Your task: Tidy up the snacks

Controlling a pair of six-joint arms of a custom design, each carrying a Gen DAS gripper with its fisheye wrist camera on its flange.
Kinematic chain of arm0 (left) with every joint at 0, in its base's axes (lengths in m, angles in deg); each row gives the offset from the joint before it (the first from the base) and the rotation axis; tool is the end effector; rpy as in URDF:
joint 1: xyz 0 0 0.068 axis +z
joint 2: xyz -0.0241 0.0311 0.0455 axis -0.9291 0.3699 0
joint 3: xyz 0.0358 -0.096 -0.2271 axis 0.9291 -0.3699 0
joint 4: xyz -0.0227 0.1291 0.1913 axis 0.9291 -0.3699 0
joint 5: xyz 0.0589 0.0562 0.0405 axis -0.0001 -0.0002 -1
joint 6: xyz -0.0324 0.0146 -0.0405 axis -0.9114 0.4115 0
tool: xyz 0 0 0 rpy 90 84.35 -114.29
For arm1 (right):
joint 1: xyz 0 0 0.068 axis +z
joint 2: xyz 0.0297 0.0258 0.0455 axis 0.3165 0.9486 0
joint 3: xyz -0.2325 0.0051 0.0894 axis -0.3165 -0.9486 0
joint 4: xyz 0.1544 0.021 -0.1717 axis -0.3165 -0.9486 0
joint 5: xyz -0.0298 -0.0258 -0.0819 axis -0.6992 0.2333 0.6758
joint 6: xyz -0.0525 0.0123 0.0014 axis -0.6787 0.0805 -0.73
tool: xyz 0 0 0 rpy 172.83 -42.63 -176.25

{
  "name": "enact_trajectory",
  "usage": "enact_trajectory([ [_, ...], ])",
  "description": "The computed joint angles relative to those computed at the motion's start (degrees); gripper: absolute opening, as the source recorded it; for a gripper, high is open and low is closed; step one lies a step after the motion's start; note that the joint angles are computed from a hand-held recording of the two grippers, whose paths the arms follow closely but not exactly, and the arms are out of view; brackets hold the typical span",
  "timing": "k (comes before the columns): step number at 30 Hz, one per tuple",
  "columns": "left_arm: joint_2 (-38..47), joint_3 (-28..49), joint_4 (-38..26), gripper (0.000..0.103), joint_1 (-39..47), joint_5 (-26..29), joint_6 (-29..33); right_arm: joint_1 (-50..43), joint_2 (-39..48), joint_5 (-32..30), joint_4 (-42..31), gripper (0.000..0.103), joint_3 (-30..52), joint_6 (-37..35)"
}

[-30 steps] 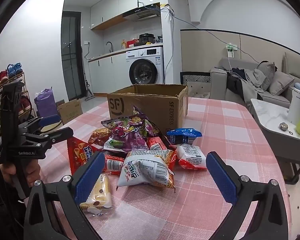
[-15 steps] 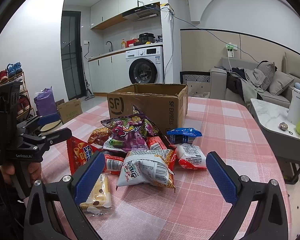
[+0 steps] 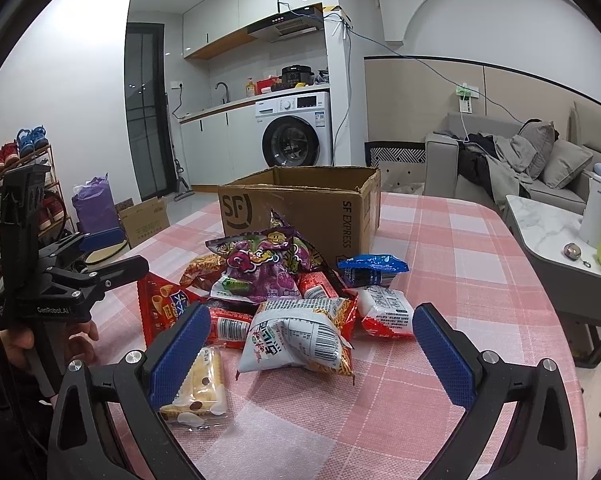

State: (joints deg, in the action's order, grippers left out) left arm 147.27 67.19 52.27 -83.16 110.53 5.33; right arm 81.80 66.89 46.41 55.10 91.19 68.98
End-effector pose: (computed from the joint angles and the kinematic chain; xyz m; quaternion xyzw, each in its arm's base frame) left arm 0.2507 -0.0810 0.2189 0.2884 0.7947 -0.1887 0.4998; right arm 0.1470 0.2283 0.1782 0.0654 0.8536 0.0091 0.5167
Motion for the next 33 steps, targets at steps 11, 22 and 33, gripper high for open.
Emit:
enact_trajectory([
  [11, 0.7, 0.5, 0.1, 0.102, -0.2, 0.2, 0.6, 0.2, 0.7, -0.1, -2.0, 0.103, 1.4, 0.8],
  [22, 0.7, 0.4, 0.1, 0.102, 0.0, 0.2, 0.5, -0.9, 0.6, -2.3, -2.7, 0.103, 2.0, 0.3],
  [33, 0.3, 0.0, 0.4, 0.102, -0.2, 0.0, 0.8, -2.5, 2.3, -5.0, -4.4, 0.103, 4.1, -0.4],
])
